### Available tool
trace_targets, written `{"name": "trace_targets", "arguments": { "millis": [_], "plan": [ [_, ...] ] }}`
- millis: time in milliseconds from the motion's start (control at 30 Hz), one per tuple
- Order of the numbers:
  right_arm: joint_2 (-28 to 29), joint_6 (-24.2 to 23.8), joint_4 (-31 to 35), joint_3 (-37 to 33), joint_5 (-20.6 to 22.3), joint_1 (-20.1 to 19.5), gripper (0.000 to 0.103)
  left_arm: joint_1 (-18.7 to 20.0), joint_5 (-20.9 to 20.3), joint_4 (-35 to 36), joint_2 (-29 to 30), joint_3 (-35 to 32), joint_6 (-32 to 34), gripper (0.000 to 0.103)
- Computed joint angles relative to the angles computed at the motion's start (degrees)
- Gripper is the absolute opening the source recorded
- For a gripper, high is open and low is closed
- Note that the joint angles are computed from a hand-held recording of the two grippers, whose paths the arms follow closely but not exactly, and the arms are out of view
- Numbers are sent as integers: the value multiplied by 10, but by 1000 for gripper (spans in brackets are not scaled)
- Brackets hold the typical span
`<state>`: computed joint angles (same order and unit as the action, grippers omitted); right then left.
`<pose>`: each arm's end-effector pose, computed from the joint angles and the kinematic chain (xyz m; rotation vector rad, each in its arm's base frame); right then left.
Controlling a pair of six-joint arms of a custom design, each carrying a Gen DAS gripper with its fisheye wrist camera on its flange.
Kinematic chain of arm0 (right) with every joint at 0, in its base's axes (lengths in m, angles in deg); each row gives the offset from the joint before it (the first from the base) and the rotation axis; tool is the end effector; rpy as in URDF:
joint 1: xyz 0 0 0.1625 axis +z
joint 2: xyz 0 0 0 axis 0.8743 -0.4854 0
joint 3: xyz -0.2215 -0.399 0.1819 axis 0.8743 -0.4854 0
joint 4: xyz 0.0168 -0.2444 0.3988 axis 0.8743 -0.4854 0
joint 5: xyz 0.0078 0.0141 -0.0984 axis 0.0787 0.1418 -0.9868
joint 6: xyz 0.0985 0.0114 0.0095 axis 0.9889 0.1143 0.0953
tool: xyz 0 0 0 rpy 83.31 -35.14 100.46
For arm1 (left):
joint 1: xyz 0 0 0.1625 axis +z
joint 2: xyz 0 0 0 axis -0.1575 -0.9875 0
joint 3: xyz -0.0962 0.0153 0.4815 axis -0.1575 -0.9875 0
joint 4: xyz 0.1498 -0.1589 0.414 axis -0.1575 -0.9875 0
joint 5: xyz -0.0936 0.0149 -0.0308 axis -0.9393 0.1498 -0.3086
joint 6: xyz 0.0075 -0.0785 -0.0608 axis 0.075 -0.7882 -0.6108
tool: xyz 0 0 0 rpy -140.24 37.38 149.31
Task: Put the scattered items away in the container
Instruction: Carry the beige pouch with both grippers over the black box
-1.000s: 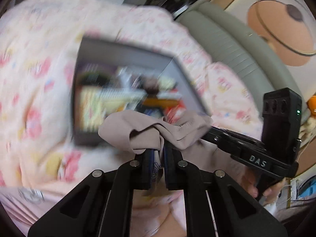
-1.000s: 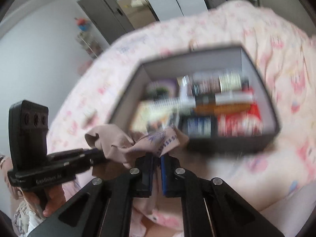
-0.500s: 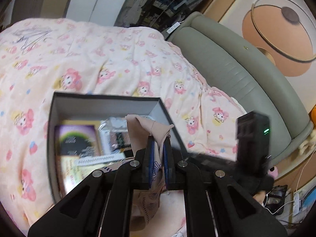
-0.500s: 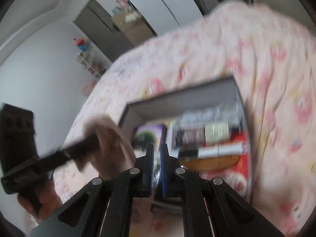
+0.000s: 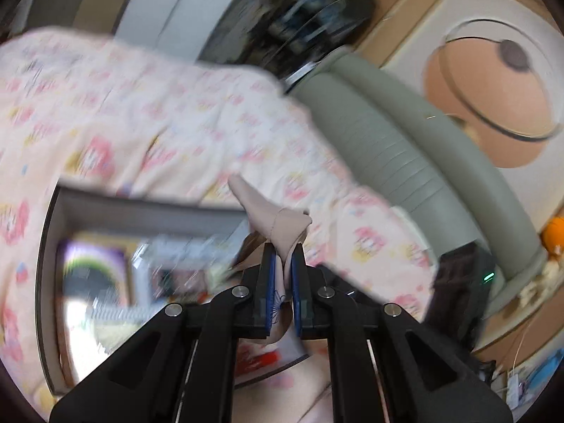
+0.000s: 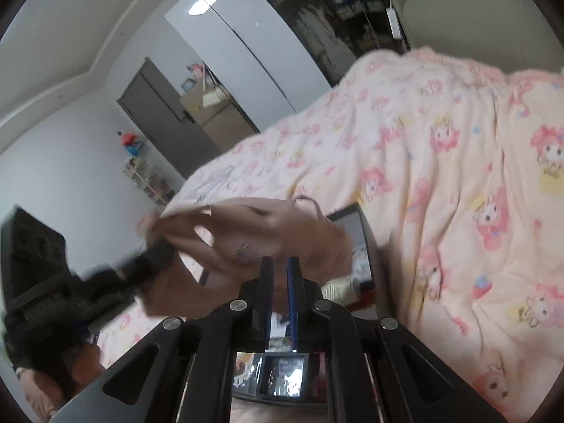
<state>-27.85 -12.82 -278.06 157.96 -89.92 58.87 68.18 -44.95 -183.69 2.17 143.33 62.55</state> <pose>0.3721 -0.4984 0.1439 -0.0395 -2.5737 1.3781 -0.1963 -0.6054 0.3380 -0.7881 -2.9774 0.5656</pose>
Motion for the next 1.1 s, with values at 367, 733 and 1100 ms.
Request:
{"name": "trace_targets", "arguments": {
  "millis": [367, 733, 1100],
  "plan": [
    [3, 104, 313, -52, 15, -31, 6, 24, 227, 158, 20, -15, -72, 41],
    [16, 81, 309, -75, -16, -23, 6, 31, 169, 81, 17, -15, -19, 42],
    [49, 72, 436, -163, 16, -61, 6, 22, 256, 198, 83, -54, -13, 33]
  ]
}}
